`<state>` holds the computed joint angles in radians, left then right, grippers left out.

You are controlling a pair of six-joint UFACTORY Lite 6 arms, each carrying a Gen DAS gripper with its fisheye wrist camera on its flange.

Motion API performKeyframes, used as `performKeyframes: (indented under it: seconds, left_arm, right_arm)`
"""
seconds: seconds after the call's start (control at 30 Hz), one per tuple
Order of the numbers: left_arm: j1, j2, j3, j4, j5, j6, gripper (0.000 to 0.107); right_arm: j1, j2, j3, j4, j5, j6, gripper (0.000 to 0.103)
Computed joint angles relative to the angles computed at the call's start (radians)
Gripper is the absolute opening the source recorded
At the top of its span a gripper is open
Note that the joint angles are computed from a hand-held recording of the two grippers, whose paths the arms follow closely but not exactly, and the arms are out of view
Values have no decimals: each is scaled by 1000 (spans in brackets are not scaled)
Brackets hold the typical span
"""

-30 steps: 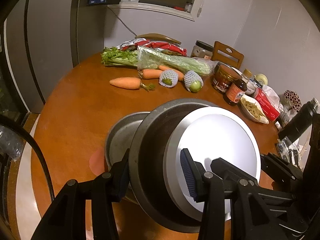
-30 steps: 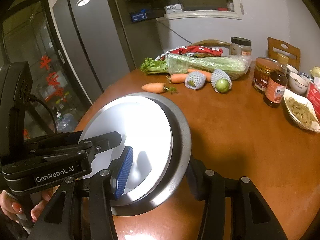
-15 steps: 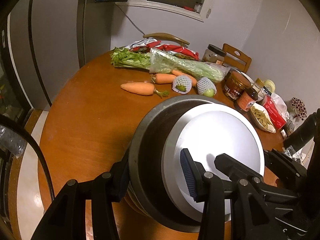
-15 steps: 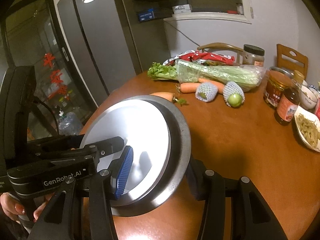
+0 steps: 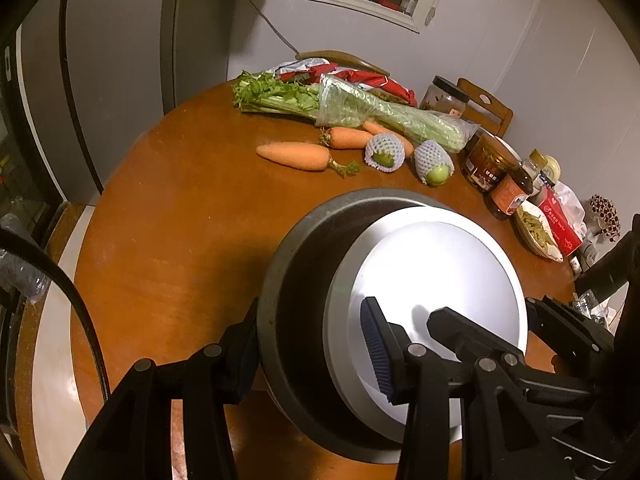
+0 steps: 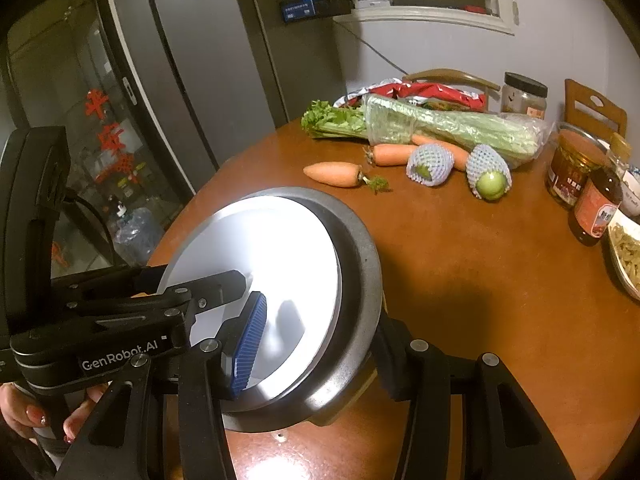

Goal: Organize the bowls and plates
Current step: 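Lower the steel bowl onto the grey tray and open the left gripper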

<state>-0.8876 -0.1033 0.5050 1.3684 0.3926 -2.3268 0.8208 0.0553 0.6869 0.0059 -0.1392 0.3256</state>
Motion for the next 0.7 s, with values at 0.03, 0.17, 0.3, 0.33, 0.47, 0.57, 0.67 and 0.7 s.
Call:
performKeyframes:
  seconds: [0.03,0.17,0.3,0.33,0.47,0.57,0.67,0.7]
  left_arm:
    - [3,3,0,7,-4,-5,47]
    - [9,18,5,26,-11,-20,47]
    - [11,31,5,46,-14,-38,47]
    - [12,33,4,52,-17,-44,47]
    - [13,43,1,73,-21,-68,47]
    - [12,46,-2,82,-24,-80,47]
    - [12,55,-2,92,-26,-92,47]
    - [12,59,-1,96,-28,-97,47]
  right_arm:
    - [-2,6,4,-11,0,10,52]
    - [-11,23,11,-75,-2,71,52]
    - [-14,36,14,-93,-7,85,52]
    - [-16,38,16,-105,-6,96,52]
    - [-14,49,20,-116,-7,109,52]
    - [-11,54,21,-101,-8,93,52]
    - [-9,59,21,-85,-10,78,52]
    - [-11,63,22,-108,-11,101,52]
